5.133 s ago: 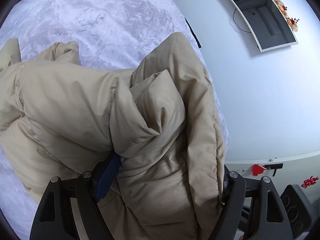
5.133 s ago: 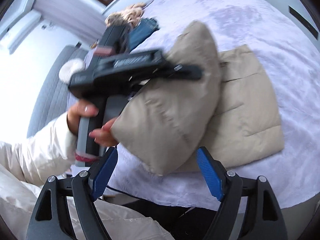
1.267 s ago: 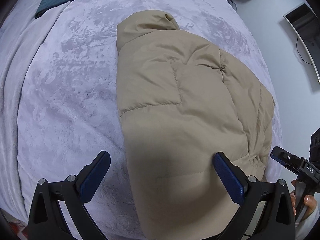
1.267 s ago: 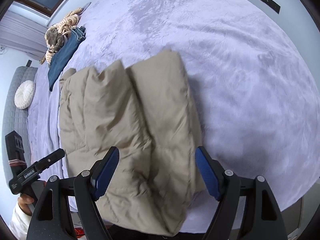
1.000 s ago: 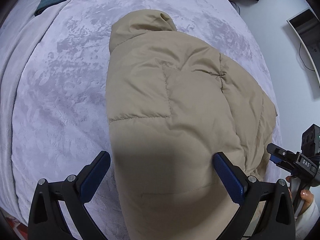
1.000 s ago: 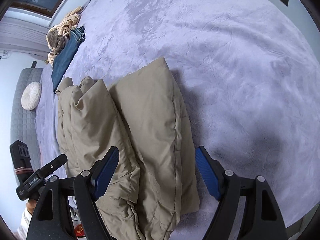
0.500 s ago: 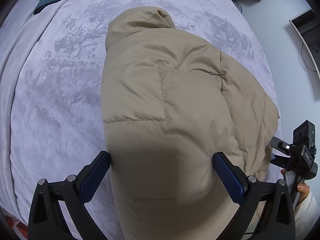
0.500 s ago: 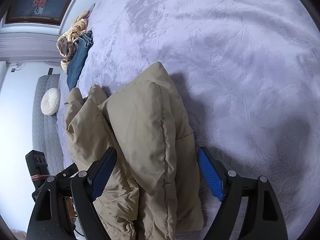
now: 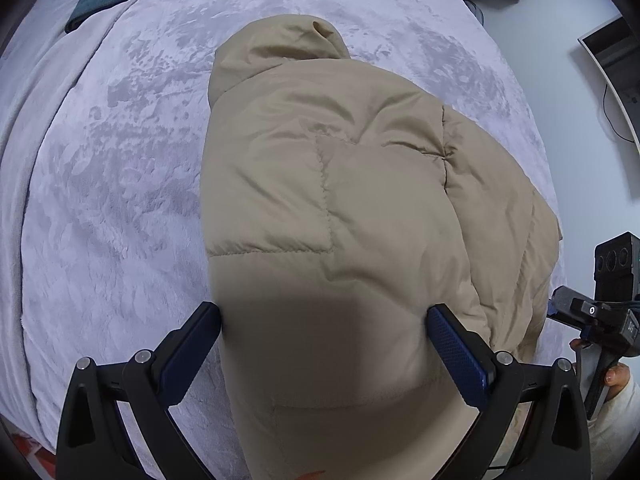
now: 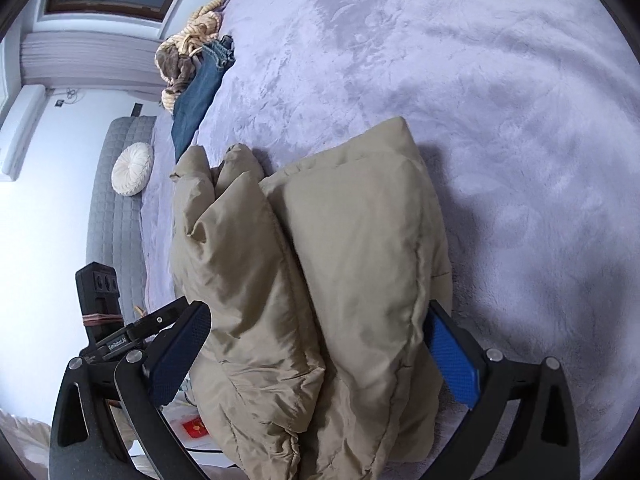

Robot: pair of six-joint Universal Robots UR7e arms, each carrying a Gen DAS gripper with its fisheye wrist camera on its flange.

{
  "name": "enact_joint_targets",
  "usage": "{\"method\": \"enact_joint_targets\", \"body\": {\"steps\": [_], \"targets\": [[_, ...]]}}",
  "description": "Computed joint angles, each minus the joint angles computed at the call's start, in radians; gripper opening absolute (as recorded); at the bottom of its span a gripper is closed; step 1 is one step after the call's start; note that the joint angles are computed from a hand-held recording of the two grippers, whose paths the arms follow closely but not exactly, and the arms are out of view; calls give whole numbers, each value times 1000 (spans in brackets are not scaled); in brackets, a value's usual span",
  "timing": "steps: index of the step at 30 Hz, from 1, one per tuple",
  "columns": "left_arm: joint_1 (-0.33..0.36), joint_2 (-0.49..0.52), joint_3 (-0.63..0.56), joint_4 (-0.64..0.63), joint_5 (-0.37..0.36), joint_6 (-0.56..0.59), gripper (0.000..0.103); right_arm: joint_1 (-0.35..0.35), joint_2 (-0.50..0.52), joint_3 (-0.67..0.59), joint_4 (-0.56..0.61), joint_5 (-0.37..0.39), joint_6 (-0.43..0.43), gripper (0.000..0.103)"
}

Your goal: Fold large clothes

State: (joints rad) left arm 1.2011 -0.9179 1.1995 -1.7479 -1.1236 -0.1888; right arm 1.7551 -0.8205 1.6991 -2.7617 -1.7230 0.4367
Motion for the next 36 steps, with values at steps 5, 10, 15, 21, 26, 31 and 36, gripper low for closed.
{"method": "enact_joint_targets", "body": {"steps": [5, 10, 15, 21, 26, 31, 36], "targets": [[17, 18, -41, 7, -49, 52, 103, 33, 61, -132, 230, -102, -82, 103], [118, 72, -169, 50, -289, 104, 103, 0, 84, -157, 266, -57, -96, 103], [232, 165, -322, 150, -535, 103, 103, -56, 83, -139, 243, 60, -117, 103], [279, 230, -386, 199, -680, 145, 103, -78, 86, -145, 254, 92, -166, 103], [288, 233, -361, 176, -712, 146, 103, -32, 90, -175, 304, -41, -212, 103], [285, 257, -382, 182, -726, 148, 103, -58, 108, -191, 323, 4, -212, 103], [271, 286, -396, 184, -734, 138, 103, -101, 116, -172, 261, 138, -194, 103]]}}
